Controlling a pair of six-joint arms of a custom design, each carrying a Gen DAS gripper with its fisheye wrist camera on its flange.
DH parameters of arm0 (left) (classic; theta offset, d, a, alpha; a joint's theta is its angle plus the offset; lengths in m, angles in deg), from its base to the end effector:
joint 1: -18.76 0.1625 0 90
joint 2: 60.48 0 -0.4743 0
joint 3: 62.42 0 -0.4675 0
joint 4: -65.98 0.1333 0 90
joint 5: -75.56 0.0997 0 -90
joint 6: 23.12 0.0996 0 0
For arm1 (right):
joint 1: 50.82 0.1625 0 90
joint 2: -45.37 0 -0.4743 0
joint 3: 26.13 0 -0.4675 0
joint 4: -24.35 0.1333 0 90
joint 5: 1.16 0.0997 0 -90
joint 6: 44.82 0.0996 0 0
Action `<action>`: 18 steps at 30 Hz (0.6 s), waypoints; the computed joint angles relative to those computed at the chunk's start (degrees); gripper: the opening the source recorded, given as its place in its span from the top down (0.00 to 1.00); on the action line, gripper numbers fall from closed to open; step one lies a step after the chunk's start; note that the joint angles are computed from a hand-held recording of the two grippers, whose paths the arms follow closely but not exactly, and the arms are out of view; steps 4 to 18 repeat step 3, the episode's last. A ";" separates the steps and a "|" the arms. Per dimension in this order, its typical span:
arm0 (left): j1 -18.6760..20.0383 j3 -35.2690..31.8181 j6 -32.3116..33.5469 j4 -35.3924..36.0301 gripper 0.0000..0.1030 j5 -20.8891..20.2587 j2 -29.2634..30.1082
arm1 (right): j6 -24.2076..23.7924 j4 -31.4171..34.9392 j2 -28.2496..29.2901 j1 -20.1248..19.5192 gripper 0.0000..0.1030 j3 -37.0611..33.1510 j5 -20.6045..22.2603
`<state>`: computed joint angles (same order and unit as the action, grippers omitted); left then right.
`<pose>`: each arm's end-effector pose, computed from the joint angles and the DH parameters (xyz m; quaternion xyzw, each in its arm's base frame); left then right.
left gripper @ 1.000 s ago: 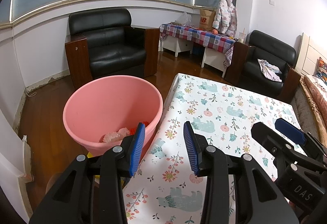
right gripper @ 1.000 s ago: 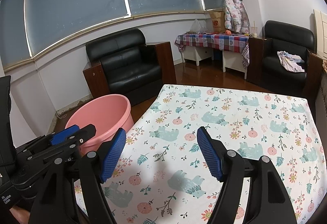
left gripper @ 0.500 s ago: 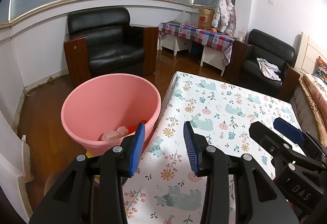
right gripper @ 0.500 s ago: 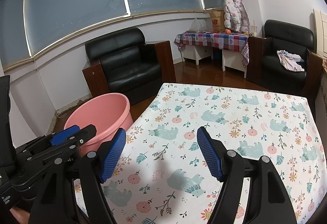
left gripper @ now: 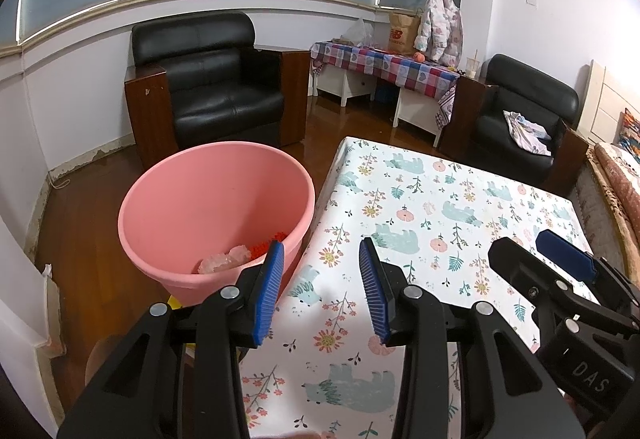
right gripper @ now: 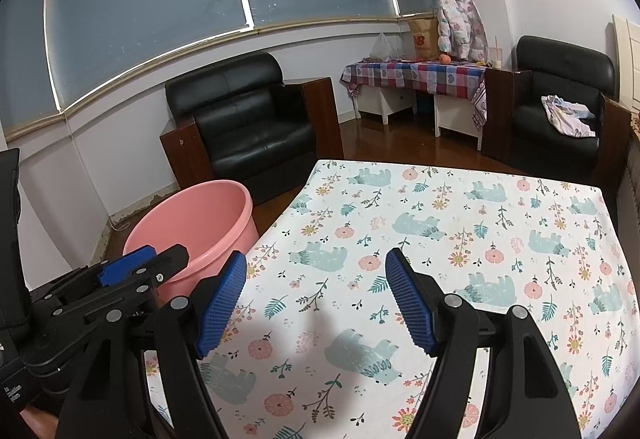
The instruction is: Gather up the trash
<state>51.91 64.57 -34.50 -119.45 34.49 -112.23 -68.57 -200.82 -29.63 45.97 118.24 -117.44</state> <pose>-0.3289 -0.4637 0.0559 0.2794 0.8546 -0.3608 0.2481 0.1370 -0.3964 0.2374 0.0962 -0.8213 0.4950 0.2668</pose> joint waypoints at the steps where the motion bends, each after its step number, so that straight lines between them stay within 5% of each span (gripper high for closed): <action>1: 0.14 -0.16 0.12 0.07 0.62 -0.07 -0.01 | 0.00 0.02 0.03 0.04 0.31 -0.06 -0.04; 18: 0.21 -0.24 0.24 0.13 0.62 -0.08 -0.02 | 0.00 -0.03 -0.12 -0.16 0.31 0.18 0.08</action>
